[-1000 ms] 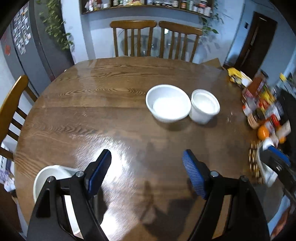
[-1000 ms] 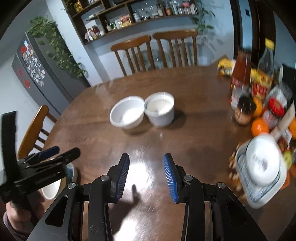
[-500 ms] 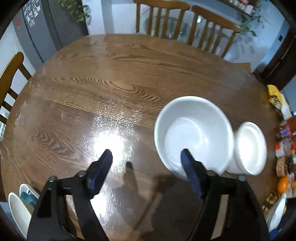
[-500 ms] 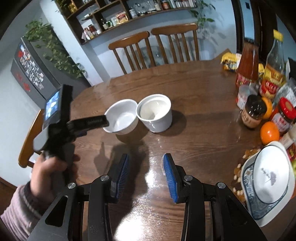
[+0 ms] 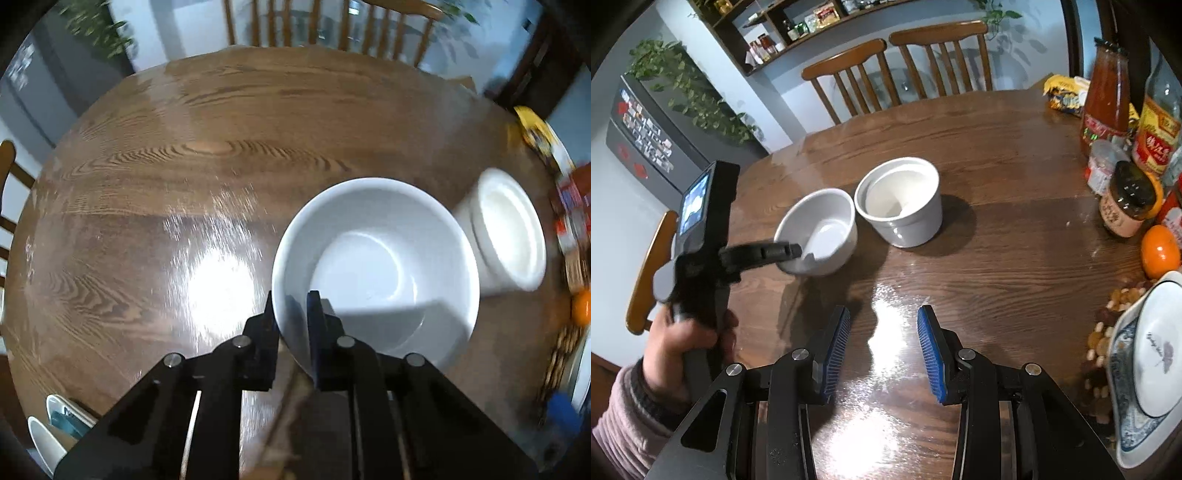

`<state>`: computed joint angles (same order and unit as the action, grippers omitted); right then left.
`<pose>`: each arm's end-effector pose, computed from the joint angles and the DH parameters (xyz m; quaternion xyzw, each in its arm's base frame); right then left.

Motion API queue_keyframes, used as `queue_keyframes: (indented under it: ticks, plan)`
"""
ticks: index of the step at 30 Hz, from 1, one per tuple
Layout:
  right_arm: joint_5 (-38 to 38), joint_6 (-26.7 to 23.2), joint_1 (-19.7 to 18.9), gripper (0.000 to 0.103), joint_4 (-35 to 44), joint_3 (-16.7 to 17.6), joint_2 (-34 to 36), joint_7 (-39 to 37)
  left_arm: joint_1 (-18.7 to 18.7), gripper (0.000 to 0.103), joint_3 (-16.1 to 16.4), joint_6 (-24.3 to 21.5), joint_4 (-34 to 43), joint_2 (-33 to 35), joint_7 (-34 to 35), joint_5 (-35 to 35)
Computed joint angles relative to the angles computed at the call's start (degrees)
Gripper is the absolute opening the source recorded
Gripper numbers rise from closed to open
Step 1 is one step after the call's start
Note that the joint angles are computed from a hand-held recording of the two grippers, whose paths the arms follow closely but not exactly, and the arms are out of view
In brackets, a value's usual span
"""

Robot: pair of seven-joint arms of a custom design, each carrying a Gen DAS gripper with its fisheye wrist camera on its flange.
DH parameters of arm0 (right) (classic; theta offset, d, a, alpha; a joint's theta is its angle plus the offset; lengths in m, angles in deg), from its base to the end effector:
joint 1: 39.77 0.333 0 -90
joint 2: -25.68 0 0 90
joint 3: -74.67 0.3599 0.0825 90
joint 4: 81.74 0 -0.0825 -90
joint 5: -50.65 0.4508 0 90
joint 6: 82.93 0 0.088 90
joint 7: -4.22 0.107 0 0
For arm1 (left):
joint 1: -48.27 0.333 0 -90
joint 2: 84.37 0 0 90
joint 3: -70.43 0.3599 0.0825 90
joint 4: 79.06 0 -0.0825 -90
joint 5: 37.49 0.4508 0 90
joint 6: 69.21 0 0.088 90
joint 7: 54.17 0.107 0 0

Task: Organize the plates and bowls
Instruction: 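Grasp the rim of the smaller white bowl with the left tool, then carry the smaller white bowl with the left tool and lower it into the large bowl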

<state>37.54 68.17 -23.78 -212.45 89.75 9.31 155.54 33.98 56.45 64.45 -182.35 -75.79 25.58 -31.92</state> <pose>0.4705 0.3023 0.5511 -0.5418 0.7739 -0.1133 0.3076 0.6258 -0.3249 0.5215 -0.5591 0.8064 -0.1622 0.1043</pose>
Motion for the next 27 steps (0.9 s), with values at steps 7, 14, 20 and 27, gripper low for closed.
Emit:
queue_keyframes:
  ticks: [7,14,20,27]
  plan:
    - [4.06,1.45,1.64,0.039,0.67,-1.33,3.07,-2.37,0.39,0.012,0.04,1.04,-12.14,-10.11,11.43,-7.13]
    - [8.10,-0.97,4.57,0.039,1.98,-2.65,5.87,-7.03,-0.66,0.012,1.68,1.02,-18.26,-15.54,15.10,-10.35]
    - [9.80,-0.29,6.11,0.026,1.93,-3.05,6.74,-9.31,-1.18,0.012,2.36,1.57,-20.29,-17.34,15.42,-11.07]
    - [9.50,-0.62,6.44,0.010,2.48,-2.82,6.81,-9.68,-1.54,0.012,2.62,2.44,-21.02,-17.78,15.01,-10.94]
